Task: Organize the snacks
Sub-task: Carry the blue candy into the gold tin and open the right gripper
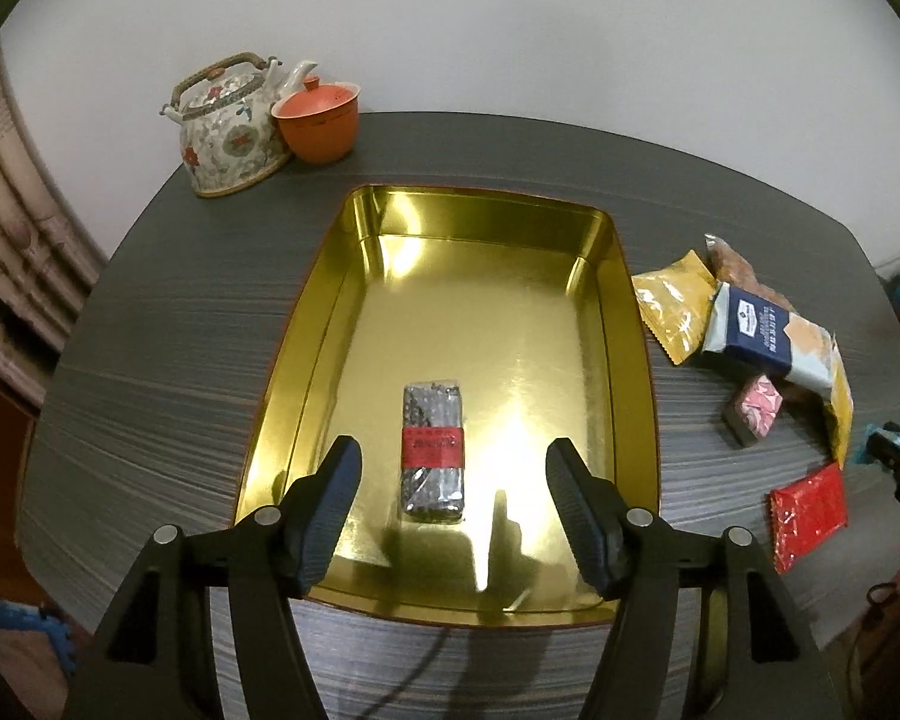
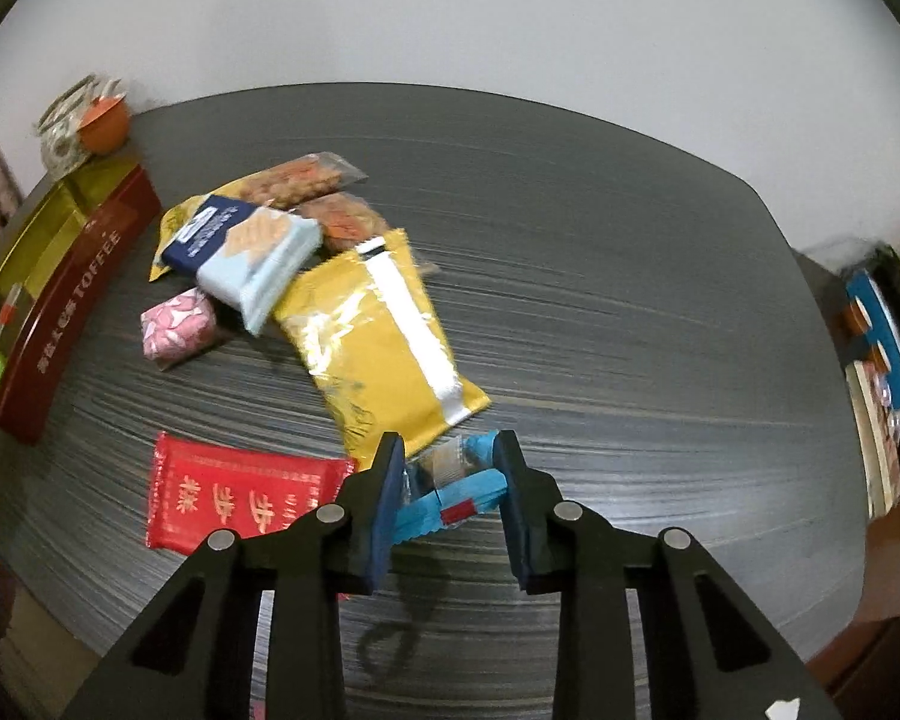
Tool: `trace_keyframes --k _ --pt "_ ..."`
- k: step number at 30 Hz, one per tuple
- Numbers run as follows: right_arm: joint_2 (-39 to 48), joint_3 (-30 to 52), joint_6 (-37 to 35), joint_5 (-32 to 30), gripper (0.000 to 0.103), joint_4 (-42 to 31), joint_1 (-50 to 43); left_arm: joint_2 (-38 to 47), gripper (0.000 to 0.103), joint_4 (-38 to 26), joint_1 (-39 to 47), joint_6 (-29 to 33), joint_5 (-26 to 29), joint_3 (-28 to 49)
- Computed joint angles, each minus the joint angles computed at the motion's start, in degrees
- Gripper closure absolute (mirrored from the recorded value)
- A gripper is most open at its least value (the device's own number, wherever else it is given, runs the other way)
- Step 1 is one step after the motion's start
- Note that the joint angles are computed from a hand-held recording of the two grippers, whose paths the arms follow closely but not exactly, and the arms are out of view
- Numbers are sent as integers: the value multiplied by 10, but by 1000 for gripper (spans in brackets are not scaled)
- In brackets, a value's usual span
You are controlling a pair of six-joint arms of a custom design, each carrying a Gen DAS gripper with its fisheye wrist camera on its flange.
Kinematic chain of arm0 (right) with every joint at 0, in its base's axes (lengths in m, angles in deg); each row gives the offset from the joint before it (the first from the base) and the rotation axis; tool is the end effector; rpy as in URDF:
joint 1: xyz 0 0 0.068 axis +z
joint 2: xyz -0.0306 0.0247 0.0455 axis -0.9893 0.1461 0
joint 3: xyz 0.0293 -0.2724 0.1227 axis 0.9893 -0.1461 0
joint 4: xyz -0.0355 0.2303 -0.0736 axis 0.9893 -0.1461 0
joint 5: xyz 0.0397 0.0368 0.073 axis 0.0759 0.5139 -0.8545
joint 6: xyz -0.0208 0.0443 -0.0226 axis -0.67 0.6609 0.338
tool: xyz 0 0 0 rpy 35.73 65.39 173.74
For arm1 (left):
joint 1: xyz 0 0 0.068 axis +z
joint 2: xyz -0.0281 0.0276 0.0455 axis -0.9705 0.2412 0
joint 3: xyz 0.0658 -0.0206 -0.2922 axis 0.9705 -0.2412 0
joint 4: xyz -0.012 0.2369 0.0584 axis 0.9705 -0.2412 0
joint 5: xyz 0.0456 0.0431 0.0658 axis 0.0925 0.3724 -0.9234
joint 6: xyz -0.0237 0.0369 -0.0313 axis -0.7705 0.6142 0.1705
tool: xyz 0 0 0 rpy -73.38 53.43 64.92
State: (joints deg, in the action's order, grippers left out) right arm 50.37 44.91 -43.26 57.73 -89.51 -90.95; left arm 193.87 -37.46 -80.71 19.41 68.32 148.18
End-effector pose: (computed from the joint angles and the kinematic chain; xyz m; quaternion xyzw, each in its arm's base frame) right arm 0.2047 -0.0389 0.2037 0.0660 0.9690 -0.0956 0.2178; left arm 0.3468 -0.0312 0.1792 0.0870 0.9626 -0.0401 0.2535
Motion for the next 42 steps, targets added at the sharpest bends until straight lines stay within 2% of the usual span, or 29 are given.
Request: trace_keyframes --k 9,17,24,32,42 --pt "-2 28 1 12 77 -20 36 -6 38 -2 16 -10 14 -1" --pt "11 95 42 16 77 -44 141 -19 35 -4 41 -13 19 1" --pt "79 185 86 8 77 -40 266 -32 29 -2 97 -11 13 1" --pt "182 280 124 -11 77 -19 384 -16 28 4 157 -17 20 12" --pt "267 321 143 -28 77 -12 429 7 28 -9 166 -17 24 24"
